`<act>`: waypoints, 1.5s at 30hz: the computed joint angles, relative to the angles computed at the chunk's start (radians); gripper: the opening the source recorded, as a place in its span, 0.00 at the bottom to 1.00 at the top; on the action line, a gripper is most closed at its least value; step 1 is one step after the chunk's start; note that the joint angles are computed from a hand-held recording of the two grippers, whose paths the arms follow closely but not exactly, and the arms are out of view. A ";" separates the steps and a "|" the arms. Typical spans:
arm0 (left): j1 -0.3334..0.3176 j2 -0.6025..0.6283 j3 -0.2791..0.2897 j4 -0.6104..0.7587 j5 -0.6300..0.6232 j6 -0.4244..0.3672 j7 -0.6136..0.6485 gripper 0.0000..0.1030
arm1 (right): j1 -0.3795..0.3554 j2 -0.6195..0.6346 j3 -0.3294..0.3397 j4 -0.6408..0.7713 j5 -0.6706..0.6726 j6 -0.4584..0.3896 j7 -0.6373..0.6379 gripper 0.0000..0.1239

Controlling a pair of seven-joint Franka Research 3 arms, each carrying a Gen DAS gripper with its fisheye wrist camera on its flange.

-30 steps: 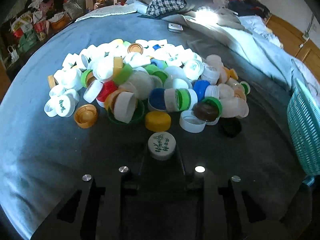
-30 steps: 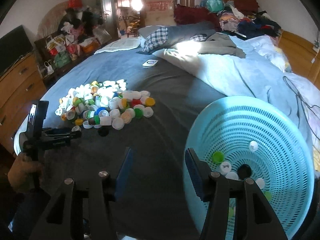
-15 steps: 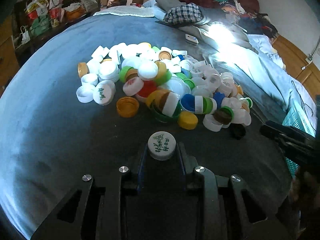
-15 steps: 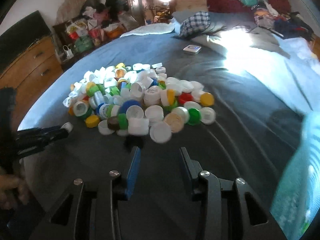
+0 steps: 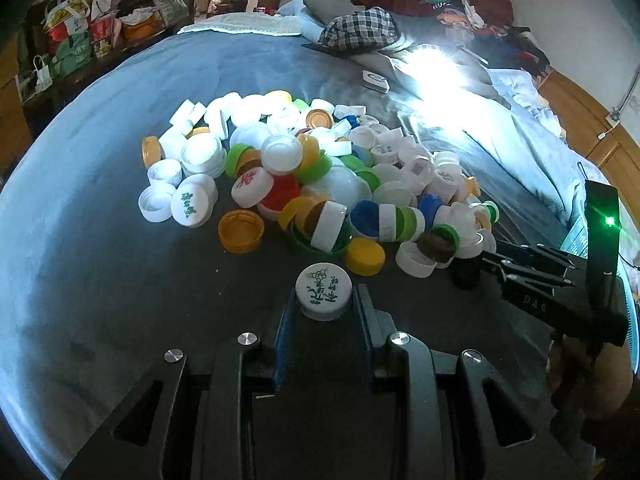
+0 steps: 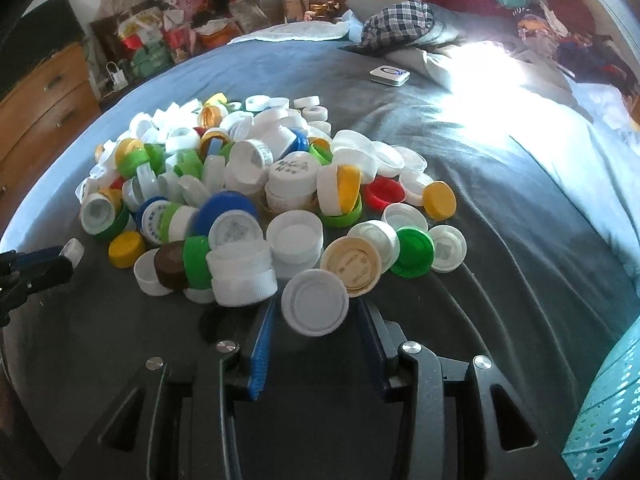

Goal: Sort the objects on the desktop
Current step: 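Grasp a printed white cap with the left gripper while the right gripper grasps a white cap, then carry both white caps over the blue basket and open both grippers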

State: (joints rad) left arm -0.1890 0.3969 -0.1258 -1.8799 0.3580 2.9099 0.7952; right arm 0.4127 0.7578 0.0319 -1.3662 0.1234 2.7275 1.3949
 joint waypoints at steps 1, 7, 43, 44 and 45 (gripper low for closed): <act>0.000 -0.001 -0.002 0.002 0.000 -0.004 0.004 0.23 | -0.004 -0.007 0.004 -0.007 0.005 0.001 -0.002 0.29; -0.049 -0.032 0.025 0.017 0.069 -0.074 -0.025 0.23 | -0.021 -0.153 0.023 -0.179 0.042 0.078 -0.003 0.29; -0.205 0.015 -0.004 0.341 0.398 -0.343 -0.062 0.24 | -0.109 -0.653 0.069 -0.675 0.275 0.330 -0.177 0.29; -0.211 0.025 -0.005 0.357 0.394 -0.348 -0.050 0.24 | -0.112 -0.661 0.066 -0.683 0.274 0.333 -0.174 0.29; -0.218 0.036 -0.006 0.376 0.390 -0.352 -0.037 0.24 | -0.115 -0.670 0.063 -0.694 0.276 0.337 -0.174 0.29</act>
State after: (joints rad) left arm -0.4065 0.4331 -0.1323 -1.5038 0.7479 2.5575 0.7581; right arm 0.2972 0.0877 0.0952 -2.0604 0.3997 3.0642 1.2212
